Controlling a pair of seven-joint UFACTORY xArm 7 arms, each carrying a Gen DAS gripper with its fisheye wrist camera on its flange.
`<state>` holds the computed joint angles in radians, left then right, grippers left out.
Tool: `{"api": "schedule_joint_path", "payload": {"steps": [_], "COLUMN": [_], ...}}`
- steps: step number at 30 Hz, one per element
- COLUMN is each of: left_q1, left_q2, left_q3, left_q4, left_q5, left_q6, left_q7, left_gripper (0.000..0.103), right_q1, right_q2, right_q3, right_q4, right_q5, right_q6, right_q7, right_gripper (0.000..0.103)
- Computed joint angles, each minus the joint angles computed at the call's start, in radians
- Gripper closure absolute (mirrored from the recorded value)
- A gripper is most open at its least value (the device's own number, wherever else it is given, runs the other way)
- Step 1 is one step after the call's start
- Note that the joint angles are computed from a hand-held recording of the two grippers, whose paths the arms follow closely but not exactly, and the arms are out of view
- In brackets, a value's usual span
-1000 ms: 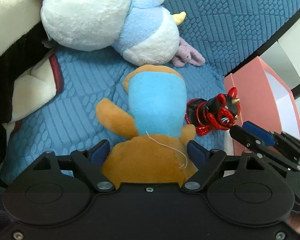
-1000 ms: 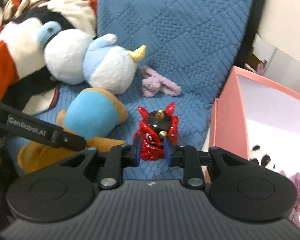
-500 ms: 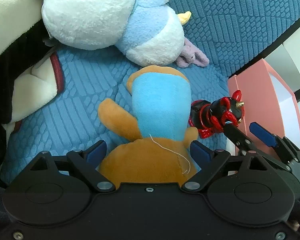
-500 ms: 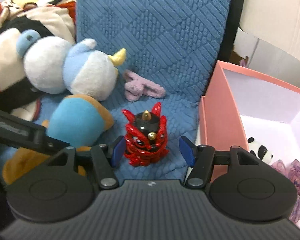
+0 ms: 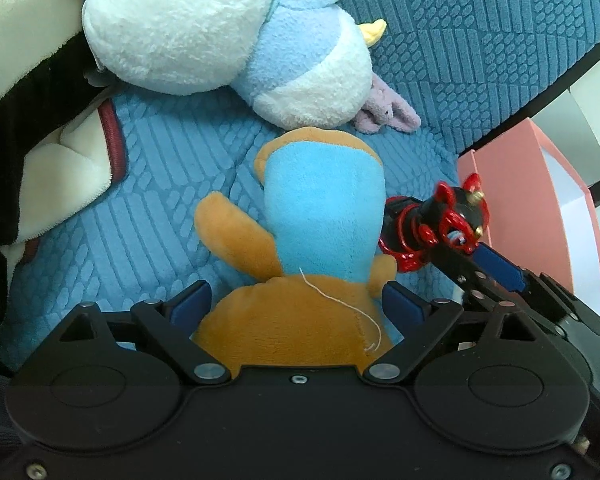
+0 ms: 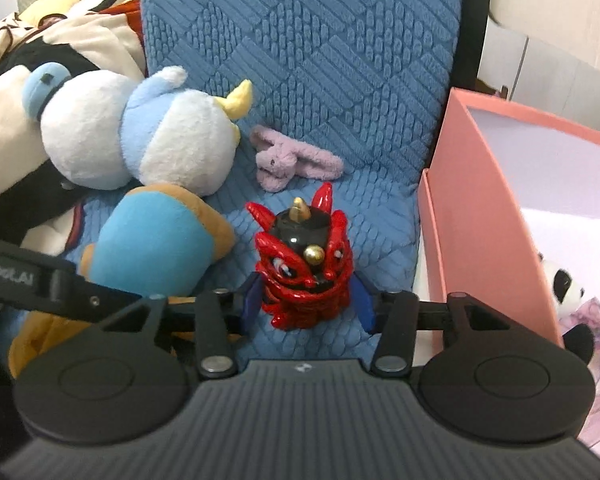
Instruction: Organize objects
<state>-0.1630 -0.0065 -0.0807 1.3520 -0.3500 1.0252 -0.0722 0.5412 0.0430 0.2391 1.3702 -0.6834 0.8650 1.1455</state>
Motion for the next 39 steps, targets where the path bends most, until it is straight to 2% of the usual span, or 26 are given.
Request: {"api": "schedule_joint_path", "payload": {"steps": [1, 3, 5, 8, 10, 14, 19, 21, 22, 26, 31, 35, 39], "left_q1": [0.001, 0.002, 0.004, 0.004, 0.005, 0.007, 0.015, 0.017, 0.016, 0.015, 0.014, 0.011, 0.007], "left_q2": [0.001, 0.004, 0.005, 0.011, 0.013, 0.012, 0.016, 0.015, 0.016, 0.021, 0.020, 0.027, 0.040], "left_q3": [0.001, 0.002, 0.003, 0.002, 0.002, 0.003, 0.007, 0.008, 0.007, 0.005, 0.004, 0.001, -0.003], "left_q4": [0.001, 0.004, 0.006, 0.013, 0.017, 0.017, 0.021, 0.020, 0.021, 0.027, 0.025, 0.029, 0.039], "left_q5": [-0.005, -0.013, -0.021, -0.017, -0.019, -0.027, -0.039, -0.041, -0.038, -0.022, -0.018, -0.012, -0.006], "left_q6": [0.000, 0.005, 0.008, 0.015, 0.018, 0.018, 0.022, 0.022, 0.022, 0.026, 0.027, 0.032, 0.035], "left_q7": [-0.001, -0.001, 0.002, -0.007, -0.011, -0.013, -0.017, -0.016, -0.013, -0.020, -0.017, -0.017, -0.018], "left_gripper": [0.011, 0.011, 0.011, 0.011, 0.011, 0.011, 0.011, 0.011, 0.011, 0.011, 0.011, 0.010, 0.010], "right_q1": [0.000, -0.001, -0.004, -0.016, -0.022, -0.025, -0.021, -0.017, -0.017, -0.018, 0.001, -0.008, -0.004], "right_q2": [-0.008, -0.028, -0.041, -0.067, -0.071, -0.046, -0.017, -0.007, -0.003, 0.012, 0.059, 0.058, 0.057], "right_q3": [0.000, 0.004, 0.011, 0.017, 0.026, 0.030, 0.017, 0.009, 0.005, -0.010, -0.028, -0.048, -0.054], "right_q4": [-0.004, -0.015, -0.024, -0.055, -0.063, -0.048, -0.045, -0.044, -0.045, -0.048, -0.016, -0.039, -0.046], "right_q5": [-0.002, 0.001, 0.010, 0.037, 0.012, -0.012, -0.020, -0.045, -0.056, -0.089, -0.156, -0.121, -0.170], "right_q6": [-0.003, -0.001, 0.013, -0.011, -0.014, -0.012, -0.032, -0.041, -0.048, -0.100, -0.097, -0.152, -0.168], "right_q7": [0.000, 0.002, -0.002, 0.017, 0.041, 0.037, 0.070, 0.101, 0.115, 0.148, 0.135, 0.161, 0.176], "right_gripper": [0.060, 0.071, 0.077, 0.075, 0.075, 0.058, 0.052, 0.042, 0.040, 0.040, 0.040, 0.040, 0.040]}}
